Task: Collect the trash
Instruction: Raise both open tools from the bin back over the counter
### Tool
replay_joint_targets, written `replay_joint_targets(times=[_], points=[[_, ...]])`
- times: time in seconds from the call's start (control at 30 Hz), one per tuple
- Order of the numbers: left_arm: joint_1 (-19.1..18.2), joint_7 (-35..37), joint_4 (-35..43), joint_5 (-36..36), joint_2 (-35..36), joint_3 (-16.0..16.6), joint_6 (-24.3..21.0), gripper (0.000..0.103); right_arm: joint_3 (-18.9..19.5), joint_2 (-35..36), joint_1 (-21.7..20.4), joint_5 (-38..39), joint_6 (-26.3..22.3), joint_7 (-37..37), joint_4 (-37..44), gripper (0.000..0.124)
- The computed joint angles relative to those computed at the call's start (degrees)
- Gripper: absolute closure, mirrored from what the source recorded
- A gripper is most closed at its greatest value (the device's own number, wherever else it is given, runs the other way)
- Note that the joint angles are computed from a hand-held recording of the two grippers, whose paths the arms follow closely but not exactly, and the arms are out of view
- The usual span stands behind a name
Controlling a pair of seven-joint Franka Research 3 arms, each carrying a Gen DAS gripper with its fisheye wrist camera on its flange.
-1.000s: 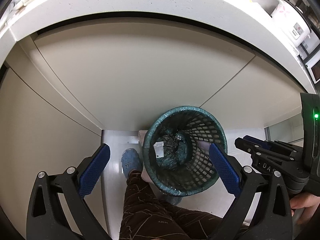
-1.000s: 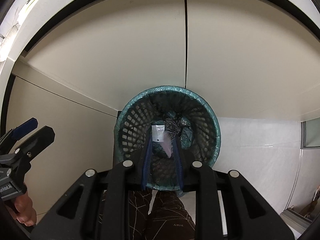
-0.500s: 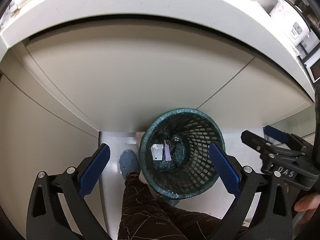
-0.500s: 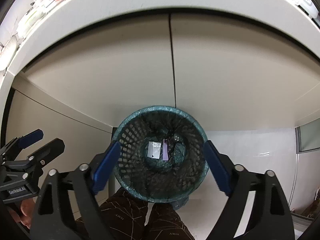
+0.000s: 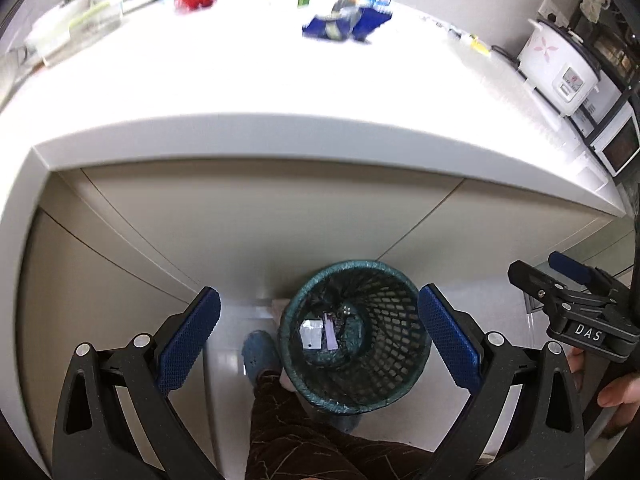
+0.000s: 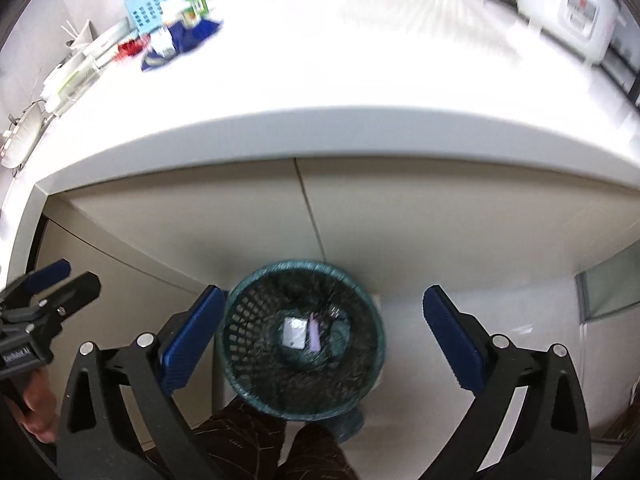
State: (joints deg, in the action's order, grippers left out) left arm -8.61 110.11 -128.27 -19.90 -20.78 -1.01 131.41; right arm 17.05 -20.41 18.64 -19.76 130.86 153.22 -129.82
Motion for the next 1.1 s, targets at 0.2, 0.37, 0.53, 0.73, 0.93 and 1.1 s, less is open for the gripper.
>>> replay_joint_targets(times=[0.2,0.37,0.53,0.73,0.93,1.1], points=[[-0.3,0.2,3.5,-0.7,-1.0,0.5,-0.9,0.006,0.7,-1.6,-1.1,-3.5,-2.7,-0.5,3.2,0.029],[-0.1,-0.7,7.7,-0.8,0.4,0.3,-1.6,0.006,0.6,-1.7,-2.2,-4.3,-3.7,-1.0,7.0,0.029],[0.3,-0.9,12.7,-1.6,3.0,0.3,-2.5,0.006,0.2,0.8,-3.0,-5.6,-5.2,-2.4,12.7,0.029],[2.0,-1.5,20.2,-1.5,8.4,-0.7,-3.3,0.006,-1.1,5.3,-3.0,-7.2,-6.3,-3.8,19.1,0.029],[4.4,-2.0,28.4,-0.7,15.3,-2.2,-3.8,0.006,-3.2,10.5,-1.8,-8.6,-7.2,-5.0,25.2,0.029],[7.0,-2.8,36.8,0.3,22.3,-3.6,-4.7,0.006,-5.5,15.6,-0.2,-9.3,-8.0,-5.9,31.0,0.029]])
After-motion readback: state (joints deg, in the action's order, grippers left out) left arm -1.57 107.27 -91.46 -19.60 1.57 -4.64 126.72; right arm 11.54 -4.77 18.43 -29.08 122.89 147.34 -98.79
